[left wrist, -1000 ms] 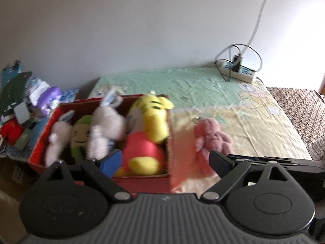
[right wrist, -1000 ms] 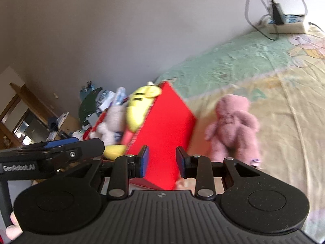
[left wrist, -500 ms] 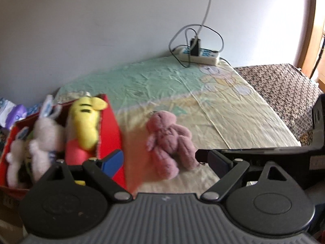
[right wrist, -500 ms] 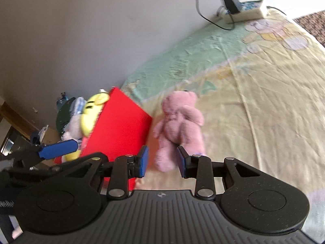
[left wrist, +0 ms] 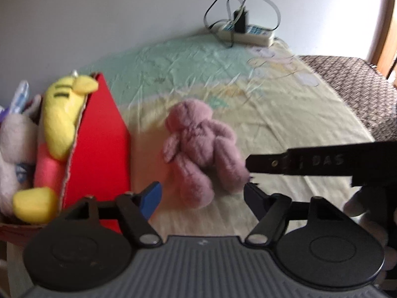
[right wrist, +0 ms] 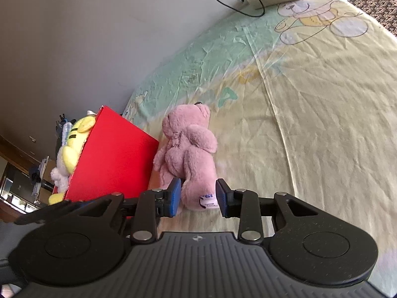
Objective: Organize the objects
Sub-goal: 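Move both grippers over the bed toward the pink teddy bear, then close both grippers on the pink teddy bear from either side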
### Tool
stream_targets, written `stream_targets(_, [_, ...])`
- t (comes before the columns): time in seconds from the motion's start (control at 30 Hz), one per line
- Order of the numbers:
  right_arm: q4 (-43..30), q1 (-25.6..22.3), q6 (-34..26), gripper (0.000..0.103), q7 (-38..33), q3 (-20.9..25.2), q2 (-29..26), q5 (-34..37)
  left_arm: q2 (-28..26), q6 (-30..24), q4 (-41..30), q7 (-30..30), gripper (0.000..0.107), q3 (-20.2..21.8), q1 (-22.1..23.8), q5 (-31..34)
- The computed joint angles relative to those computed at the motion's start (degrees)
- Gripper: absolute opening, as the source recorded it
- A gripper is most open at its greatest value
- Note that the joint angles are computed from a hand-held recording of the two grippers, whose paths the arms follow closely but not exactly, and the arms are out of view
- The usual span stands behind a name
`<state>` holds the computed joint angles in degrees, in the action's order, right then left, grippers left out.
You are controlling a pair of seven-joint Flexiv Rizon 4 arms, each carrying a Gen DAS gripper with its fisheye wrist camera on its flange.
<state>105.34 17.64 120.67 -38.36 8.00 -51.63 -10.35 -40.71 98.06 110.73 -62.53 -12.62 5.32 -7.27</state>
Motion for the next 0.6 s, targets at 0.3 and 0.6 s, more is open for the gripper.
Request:
stream_targets(0.3, [-5.0,-3.6,-4.3,0.042,1.5,3.2,-3.6,-6.1,-3.5,-6.2,-6.2,-1.1,0.075,6.2,-4.9,-2.8])
stream_targets(0.6, [-6.8,-4.4,-5.1,0.033,-0.1,3.5,-5.2,-9.3,-6.4,-13.6,-11.7,-1.2,0.06,8.0,-6.8,-4.4])
